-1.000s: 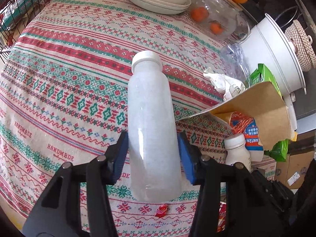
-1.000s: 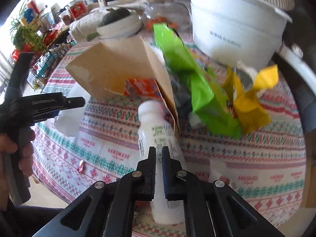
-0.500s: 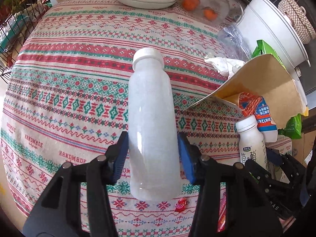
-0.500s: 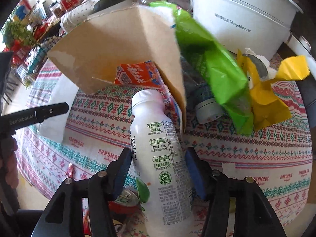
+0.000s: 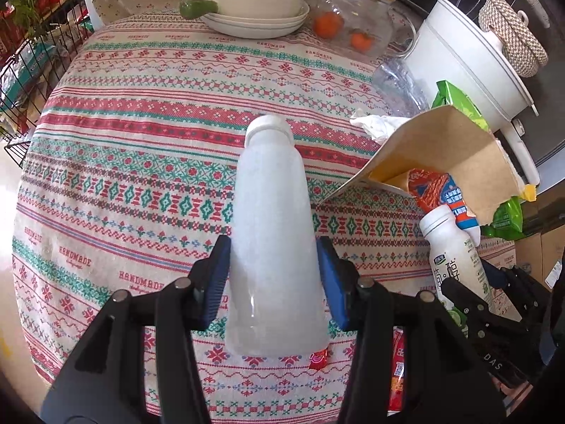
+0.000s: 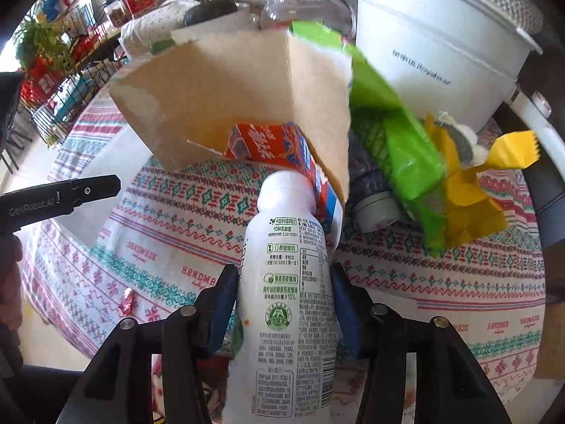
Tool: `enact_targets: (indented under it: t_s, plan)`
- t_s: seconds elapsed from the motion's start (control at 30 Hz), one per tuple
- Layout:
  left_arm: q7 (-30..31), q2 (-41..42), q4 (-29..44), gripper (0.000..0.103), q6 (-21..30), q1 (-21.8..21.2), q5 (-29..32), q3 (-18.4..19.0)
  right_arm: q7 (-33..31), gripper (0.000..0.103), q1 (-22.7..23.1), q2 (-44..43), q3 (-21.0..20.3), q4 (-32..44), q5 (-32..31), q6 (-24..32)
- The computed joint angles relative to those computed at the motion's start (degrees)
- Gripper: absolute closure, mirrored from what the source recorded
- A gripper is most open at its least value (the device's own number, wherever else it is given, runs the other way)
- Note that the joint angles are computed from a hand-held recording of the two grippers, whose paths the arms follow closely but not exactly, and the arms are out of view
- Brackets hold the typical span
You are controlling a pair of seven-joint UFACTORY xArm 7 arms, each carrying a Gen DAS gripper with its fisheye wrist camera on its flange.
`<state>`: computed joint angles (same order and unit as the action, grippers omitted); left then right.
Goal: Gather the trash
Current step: 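Lift both bottles off the table and carry them toward the white bin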
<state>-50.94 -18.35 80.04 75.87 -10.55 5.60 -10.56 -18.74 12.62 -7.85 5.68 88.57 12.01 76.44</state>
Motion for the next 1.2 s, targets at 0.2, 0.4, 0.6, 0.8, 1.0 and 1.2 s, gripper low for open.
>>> enact_targets:
  t_s: [0.2, 0.4, 0.6, 0.8, 1.0, 1.2]
  plan:
    - [0.5, -1.9, 1.3, 0.053, -0.1, -0.4, 0.7, -0.8, -0.9, 0.050, -0.9, -1.9, -1.6, 1.8, 3.4, 1.6]
    - [1.2, -4.1, 2.2, 0.053, -1.2, -0.7, 1.4, -2.3, -1.2, 0.050, -2.2, -4.3, -3.2, 3.7, 6.1, 4.3]
    - [2.2, -4.8, 3.6, 0.053, -2.5, -1.7, 1.5, -4.2, -1.4, 0.050, -3.3, -7.0, -4.6, 4.6, 7.0, 5.3]
    - [3.2, -5.1, 4.3, 0.053, -4.3, -3.0, 0.8, -5.4, -2.3, 0.050, -4.3, -10.4, -6.7, 4.4, 8.5, 6.3]
    - [4.3, -4.8, 5.6, 0.053, -6.0, -4.6, -0.1, -6.8, -3.3, 0.050, -6.0, -14.0, -10.5, 3.8, 10.3, 9.3]
    - [2.3, -3.4, 7.9, 0.053, -2.5, -3.7, 4.9, -9.3, -3.4, 0.050, -8.5, -16.6, -13.3, 1.9, 9.7, 11.2]
